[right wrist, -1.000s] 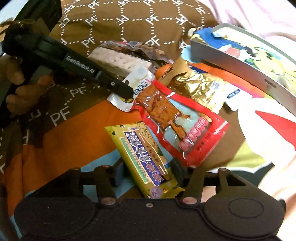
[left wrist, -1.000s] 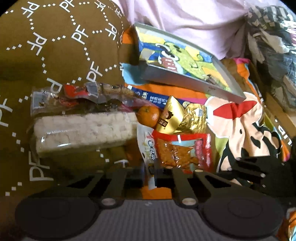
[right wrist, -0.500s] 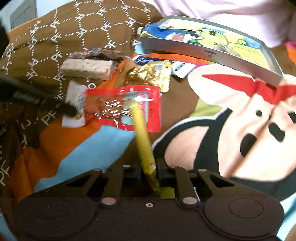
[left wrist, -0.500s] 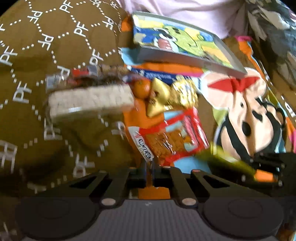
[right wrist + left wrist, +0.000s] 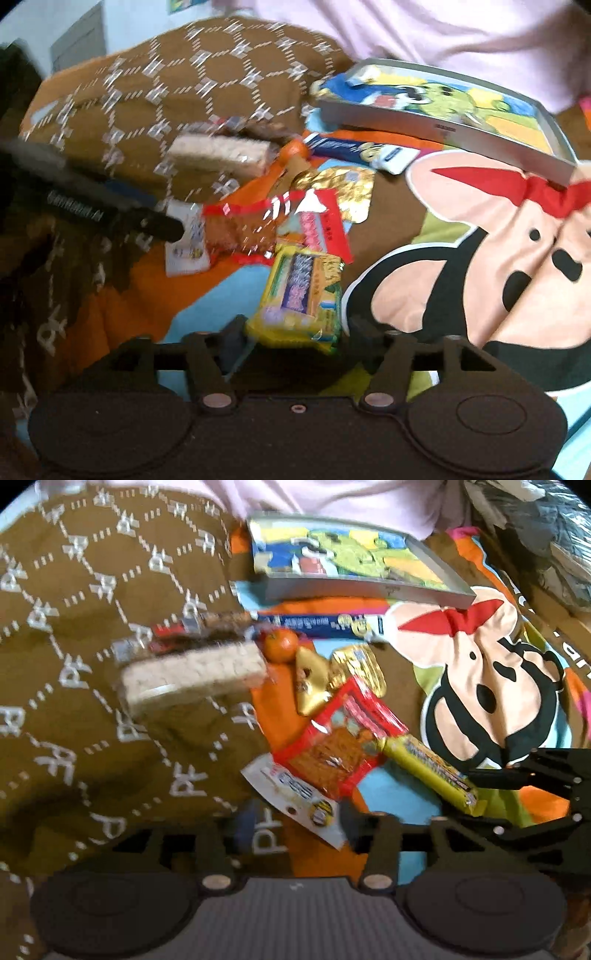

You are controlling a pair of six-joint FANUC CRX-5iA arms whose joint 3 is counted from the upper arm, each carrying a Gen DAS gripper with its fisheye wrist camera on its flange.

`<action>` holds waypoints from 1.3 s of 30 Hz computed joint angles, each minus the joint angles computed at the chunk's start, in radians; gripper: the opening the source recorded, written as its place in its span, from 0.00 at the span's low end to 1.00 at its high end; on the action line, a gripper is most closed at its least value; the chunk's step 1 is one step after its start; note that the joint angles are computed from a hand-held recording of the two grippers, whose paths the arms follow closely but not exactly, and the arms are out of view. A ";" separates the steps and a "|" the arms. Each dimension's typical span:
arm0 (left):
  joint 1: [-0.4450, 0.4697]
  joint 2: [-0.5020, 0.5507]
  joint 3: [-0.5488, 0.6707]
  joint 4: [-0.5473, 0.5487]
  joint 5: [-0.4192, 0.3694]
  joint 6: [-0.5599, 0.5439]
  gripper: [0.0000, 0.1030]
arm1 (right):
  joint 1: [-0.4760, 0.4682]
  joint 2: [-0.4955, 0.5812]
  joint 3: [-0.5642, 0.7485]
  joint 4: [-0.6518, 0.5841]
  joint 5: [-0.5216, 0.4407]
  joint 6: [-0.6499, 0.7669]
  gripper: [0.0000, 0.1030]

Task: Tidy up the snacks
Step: 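Grasp the red spicy-snack bag with the left tool while the right tool holds the yellow packet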

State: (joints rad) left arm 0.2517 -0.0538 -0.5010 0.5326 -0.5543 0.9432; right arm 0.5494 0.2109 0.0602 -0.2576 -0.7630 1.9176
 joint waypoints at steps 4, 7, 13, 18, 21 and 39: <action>-0.030 -0.026 -0.035 0.007 0.123 -0.110 0.83 | 0.018 0.004 -0.021 0.043 0.079 -0.111 0.73; -0.080 -0.030 -0.104 0.197 0.259 -0.399 0.90 | 0.026 0.020 -0.026 0.068 0.113 -0.160 0.73; -0.083 0.056 -0.008 0.145 0.147 -0.554 0.90 | 0.031 0.042 -0.041 0.079 0.131 -0.182 0.73; -0.076 0.150 0.125 -0.035 0.003 -0.495 0.90 | 0.042 0.038 -0.074 0.098 0.191 -0.200 0.77; -0.082 0.182 0.156 -0.064 -0.014 -0.494 0.90 | 0.045 0.032 -0.096 0.122 0.227 -0.220 0.77; -0.065 0.189 0.240 -0.217 -0.156 -0.019 0.55 | 0.052 -0.006 -0.169 0.191 0.295 -0.296 0.55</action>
